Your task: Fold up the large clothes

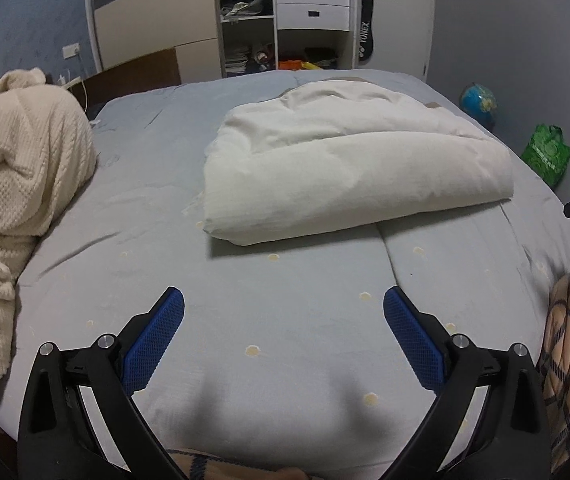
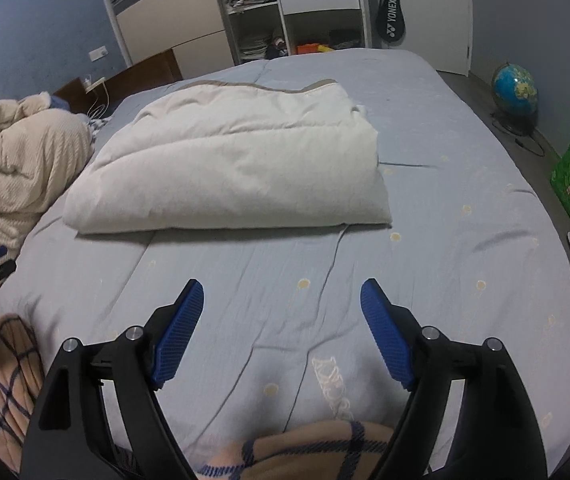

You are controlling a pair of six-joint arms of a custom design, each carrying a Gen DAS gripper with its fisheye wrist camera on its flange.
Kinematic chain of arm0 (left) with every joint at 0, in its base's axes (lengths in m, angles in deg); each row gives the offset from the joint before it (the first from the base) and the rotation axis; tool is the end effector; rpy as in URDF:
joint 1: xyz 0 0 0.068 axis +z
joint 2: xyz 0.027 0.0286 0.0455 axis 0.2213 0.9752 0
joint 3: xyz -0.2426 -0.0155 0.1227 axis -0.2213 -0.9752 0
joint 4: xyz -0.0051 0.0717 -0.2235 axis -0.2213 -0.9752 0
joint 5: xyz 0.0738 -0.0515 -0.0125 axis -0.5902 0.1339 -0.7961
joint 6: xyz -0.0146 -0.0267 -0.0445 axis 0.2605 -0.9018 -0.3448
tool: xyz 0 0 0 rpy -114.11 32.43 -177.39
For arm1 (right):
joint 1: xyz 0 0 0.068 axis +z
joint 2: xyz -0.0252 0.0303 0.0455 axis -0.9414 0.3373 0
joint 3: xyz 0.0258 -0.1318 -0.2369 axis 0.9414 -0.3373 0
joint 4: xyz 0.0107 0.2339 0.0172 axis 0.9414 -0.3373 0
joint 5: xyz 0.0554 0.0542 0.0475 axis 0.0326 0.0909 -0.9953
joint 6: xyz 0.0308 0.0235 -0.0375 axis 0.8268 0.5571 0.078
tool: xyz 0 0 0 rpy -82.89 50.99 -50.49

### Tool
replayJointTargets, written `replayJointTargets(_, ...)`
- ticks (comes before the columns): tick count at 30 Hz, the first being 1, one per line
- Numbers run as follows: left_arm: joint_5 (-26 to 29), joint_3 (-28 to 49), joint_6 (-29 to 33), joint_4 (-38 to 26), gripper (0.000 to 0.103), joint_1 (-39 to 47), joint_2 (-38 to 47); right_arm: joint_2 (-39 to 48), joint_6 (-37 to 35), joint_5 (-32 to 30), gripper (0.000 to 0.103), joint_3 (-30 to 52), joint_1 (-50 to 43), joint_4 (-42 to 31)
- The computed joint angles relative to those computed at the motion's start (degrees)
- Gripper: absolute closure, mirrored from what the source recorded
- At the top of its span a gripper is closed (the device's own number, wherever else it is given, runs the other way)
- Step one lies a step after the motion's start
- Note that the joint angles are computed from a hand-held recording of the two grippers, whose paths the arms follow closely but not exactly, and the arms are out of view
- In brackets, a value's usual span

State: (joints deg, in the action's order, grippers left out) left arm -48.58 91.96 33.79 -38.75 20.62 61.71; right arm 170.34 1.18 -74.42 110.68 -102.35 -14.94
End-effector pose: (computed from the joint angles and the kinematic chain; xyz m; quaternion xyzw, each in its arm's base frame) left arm 0.1873 0.0216 0.0951 0.0445 0.9240 0.0070 0.3798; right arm 0.2308 -0.1184 0.0867 -0.1309 0.9218 0.1569 0.3295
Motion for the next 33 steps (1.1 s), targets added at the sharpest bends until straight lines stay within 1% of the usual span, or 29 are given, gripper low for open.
replayJointTargets(3, -1.5, -1.7, -0.4, 1.5, 0.007, -2.3, -0.7, -0.6, -1.2, -1.6, 0.020, -1.3, -1.8, 0.0)
replayJointTargets(5, -3.2, -3.2, -1.1, 2.9, 0.007, -4.5, -1.2, -1.0, -1.7, -2.3, 0.014, -1.8, -2.6, -0.1)
replayJointTargets(7, -4.8, -4.7, -1.9, 4.6, 0.007, -7.0, -1.7, -1.9, -1.8, -1.6, 0.014, -3.2, -3.0, 1.4)
replayJointTargets(10, -7.0, -6.1, -2.0, 6.3, 0.007, -9.8, -2.3, -3.4, -2.2, -1.3, 0.010, -5.0, -3.5, 2.8)
replayJointTargets(14, -9.4, -7.1, -1.8, 8.5, 0.007, -12.6, -1.5, -5.4, -4.1, -2.7, 0.009, -6.9, -5.2, 3.3)
replayJointTargets(18, -9.8, -7.3, -1.7, 9.5, 0.007, -13.2, -0.9, -7.0, -5.1, -2.5, 0.008, -8.6, -5.2, 4.4)
replayJointTargets(25, -9.9, -7.4, -1.7, 9.6, 0.007, -13.0, -0.8, -7.8, -5.8, -1.1, 0.008, -10.0, -3.4, 6.3)
replayJointTargets(33, -11.0, -7.0, -2.2, 8.6, 0.007, -14.1, -0.8, -7.4, -5.7, -0.8, 0.008, -9.9, -3.0, 6.6)
